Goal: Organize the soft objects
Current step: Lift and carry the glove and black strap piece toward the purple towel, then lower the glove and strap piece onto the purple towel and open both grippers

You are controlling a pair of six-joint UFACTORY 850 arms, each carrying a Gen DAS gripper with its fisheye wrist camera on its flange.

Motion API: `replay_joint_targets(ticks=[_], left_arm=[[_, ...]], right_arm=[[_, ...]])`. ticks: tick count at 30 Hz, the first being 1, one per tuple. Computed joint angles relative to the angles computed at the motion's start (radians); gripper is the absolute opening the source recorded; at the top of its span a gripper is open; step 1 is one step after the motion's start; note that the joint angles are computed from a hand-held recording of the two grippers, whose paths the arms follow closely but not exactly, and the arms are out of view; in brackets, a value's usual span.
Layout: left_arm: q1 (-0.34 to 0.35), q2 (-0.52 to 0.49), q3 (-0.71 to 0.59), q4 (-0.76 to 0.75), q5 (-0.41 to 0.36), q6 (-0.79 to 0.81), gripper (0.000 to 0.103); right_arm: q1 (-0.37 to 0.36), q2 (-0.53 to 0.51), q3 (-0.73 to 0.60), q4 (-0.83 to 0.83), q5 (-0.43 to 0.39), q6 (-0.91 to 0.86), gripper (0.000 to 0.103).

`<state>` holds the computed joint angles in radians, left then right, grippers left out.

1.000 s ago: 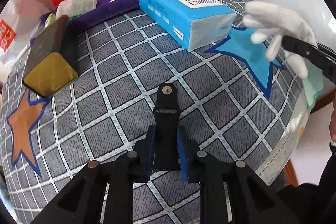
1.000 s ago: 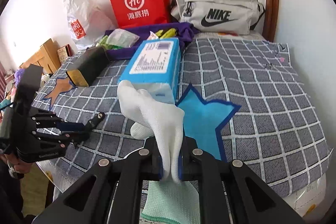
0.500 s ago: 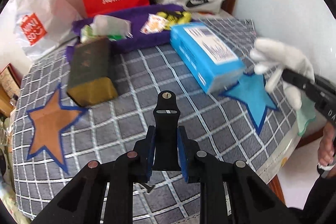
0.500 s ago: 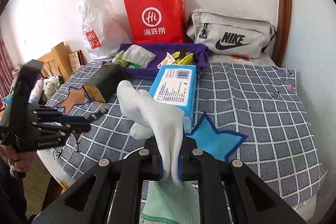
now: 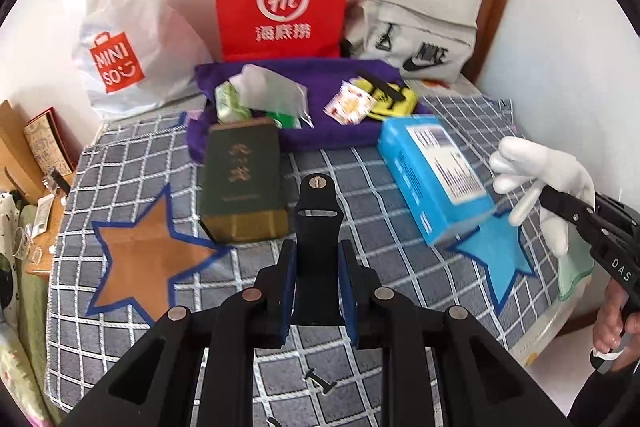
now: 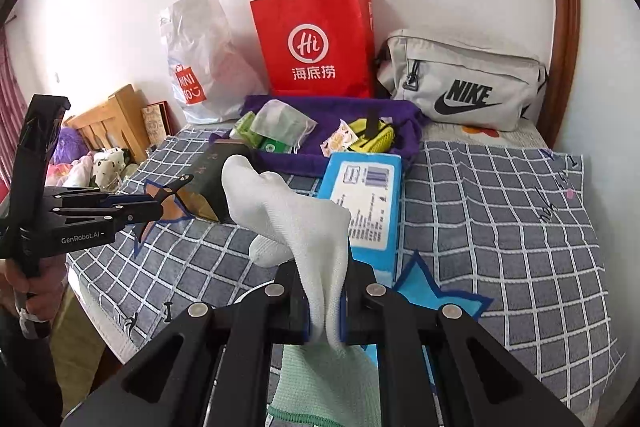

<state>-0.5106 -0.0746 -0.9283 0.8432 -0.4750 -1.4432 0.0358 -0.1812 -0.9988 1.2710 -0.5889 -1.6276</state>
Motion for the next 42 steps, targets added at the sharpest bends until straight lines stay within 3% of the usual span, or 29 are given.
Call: replay_joint_targets(ticks=[13,24,36,42], left_arm=[[0.1,-0.005,-0.038,0.012,0.014,0.015,0.02],[0.187,-0.067,-0.121,-0.072,0.094,0.146,0.02],[0.247,-0.151,-0.224,-0.11,0.088,0.205,0.02],[0.285,-0.202,-0.274,-0.211,0.119,0.313,0.02]], right_arm=[[0.038,-0.09,-0.128,-0.025,0.031,0.08,0.01],[0.079,-0.197,-0.282,-0.056,0.058,0.172,0.01],[0.115,-0.347,-0.492,-0.107,0.052,0.311,0.01],[0.139,-0.428,-0.61,-0.136,0.044,0.377,0.01]])
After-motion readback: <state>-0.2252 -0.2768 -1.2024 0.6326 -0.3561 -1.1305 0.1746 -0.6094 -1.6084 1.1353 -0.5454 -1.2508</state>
